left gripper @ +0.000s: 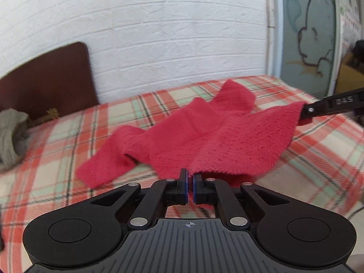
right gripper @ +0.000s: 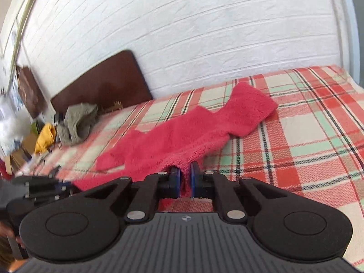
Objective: Fold clothes
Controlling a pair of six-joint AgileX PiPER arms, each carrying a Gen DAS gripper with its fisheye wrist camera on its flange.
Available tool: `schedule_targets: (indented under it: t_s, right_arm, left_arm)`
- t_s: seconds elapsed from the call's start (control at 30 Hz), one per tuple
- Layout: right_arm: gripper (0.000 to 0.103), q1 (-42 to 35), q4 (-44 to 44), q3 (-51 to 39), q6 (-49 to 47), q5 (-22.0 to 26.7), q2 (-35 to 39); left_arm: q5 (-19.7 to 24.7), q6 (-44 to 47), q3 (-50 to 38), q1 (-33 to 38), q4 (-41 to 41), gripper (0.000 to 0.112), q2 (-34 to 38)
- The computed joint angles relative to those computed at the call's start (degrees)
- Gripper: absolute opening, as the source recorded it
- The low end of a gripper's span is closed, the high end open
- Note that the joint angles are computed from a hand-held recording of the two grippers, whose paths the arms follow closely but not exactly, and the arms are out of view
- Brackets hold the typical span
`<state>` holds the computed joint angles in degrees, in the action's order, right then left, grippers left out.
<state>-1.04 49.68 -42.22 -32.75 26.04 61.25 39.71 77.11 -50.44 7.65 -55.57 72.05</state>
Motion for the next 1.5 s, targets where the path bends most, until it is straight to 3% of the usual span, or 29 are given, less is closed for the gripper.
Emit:
schedule_targets:
  t_s: [0.07, 0.23, 0.33, 0.37, 0.4, 0.63, 0.67, 0.7, 0.73, 0.83, 0.97, 1.03, 1.1, 1.13, 1.17, 1.23, 1.3, 1.33, 1.37, 1.4, 1.5]
  right_arm:
    - [0.01, -1.8, -0.2, 0.6, 1.4, 0.9, 0.3]
    - [0.014, -2.0, -4.9, 3.1, 8.5, 0.6, 2.9]
    - [0.021, -0.5, -6.2, 5.5, 10.2, -0.7, 2.3]
    - [0.03, -0.5, -5.8, 5.9, 9.7, -0.8, 2.1]
    - [0.039, -0.6, -5.3, 6.3, 9.0, -0.8, 1.9]
    - [0.042, 2.5, -9.0, 5.9, 9.8, -3.7, 3.0]
    - [0.036, 2.1, -6.6, 5.1, 7.3, -2.9, 4.0]
    - [0.016, 1.4, -3.6, 4.3, 4.6, -1.6, 5.1]
    - [0.007, -0.6, 1.6, 3.1, 0.5, 1.8, 6.0]
    - [0.007, -7.4, 13.5, 1.2, -5.6, 12.9, 5.9]
    - [0.006, -16.3, 18.8, 0.0, -5.2, 26.9, 3.2]
    - [0.006, -18.4, 18.0, 0.1, -3.1, 30.4, 3.1]
    - [0.007, -16.8, 12.5, 0.1, 0.4, 29.7, 3.6]
    - [0.01, -14.9, 8.2, 0.0, 3.2, 28.6, 3.9]
    - [0.012, -12.9, 3.7, -0.1, 6.3, 27.6, 4.4]
    - [0.012, -11.7, -0.2, 0.8, 8.2, 27.7, 4.4]
    - [0.015, -14.1, 0.2, 1.6, 6.9, 29.8, 2.3]
    - [0.018, -14.9, -0.5, 1.3, 7.0, 30.6, 1.4]
    - [0.03, -15.0, -1.7, 0.9, 7.2, 30.6, 0.3]
    - [0.042, -14.4, -2.7, 0.5, 7.6, 30.1, 0.0]
    - [0.044, -12.4, -5.8, -0.8, 8.8, 28.7, -1.0]
  left_arm:
    - [2.2, 0.2, 0.2, 0.8, 0.3, 0.0, 0.2]
    - [-4.6, -10.4, 1.9, -4.4, 10.7, 0.002, 4.6]
    - [-8.3, -11.6, 4.8, -5.0, 10.6, 0.023, 3.5]
    - [-8.9, -11.1, 5.7, -4.7, 9.7, 0.035, 3.0]
    - [-9.4, -11.9, 6.4, -4.9, 10.2, 0.038, 2.5]
    - [-10.2, -16.6, 7.4, -7.3, 12.2, 0.044, 1.3]
    - [-10.1, -17.1, 7.0, -7.7, 11.9, 0.028, 1.8]
    - [-9.8, -17.7, 6.2, -8.1, 11.7, 0.011, 2.4]
    - [-9.6, -18.4, 5.2, -8.2, 12.0, 0.002, 2.7]
    - [-14.6, -17.6, 4.2, -9.1, 12.0, 0.002, 0.6]
    - [-14.1, -10.7, 1.4, -4.4, 5.8, 0.002, -2.5]
    - [-12.2, -8.2, 1.1, -3.1, 5.3, 0.002, -2.7]
    - [-9.8, -7.2, 1.2, -2.6, 7.5, 0.006, -2.5]
    - [-8.6, -8.1, 1.7, -3.3, 11.5, 0.02, -1.9]
    - [-7.5, -10.5, 2.0, -4.4, 16.7, 0.026, -1.2]
    - [-8.7, -12.6, 5.5, -6.8, 24.8, 0.019, -1.8]
    - [-9.3, -9.2, 8.8, -5.7, 24.0, 0.027, -4.5]
    - [-9.4, -6.9, 10.4, -4.9, 23.1, 0.042, -5.8]
    - [-8.1, -6.6, 10.1, -4.0, 22.3, 0.049, -6.0]
    - [-6.3, -6.1, 9.4, -3.1, 21.4, 0.049, -5.6]
    - [-7.1, -8.0, 9.0, -4.1, 20.7, 0.049, -4.2]
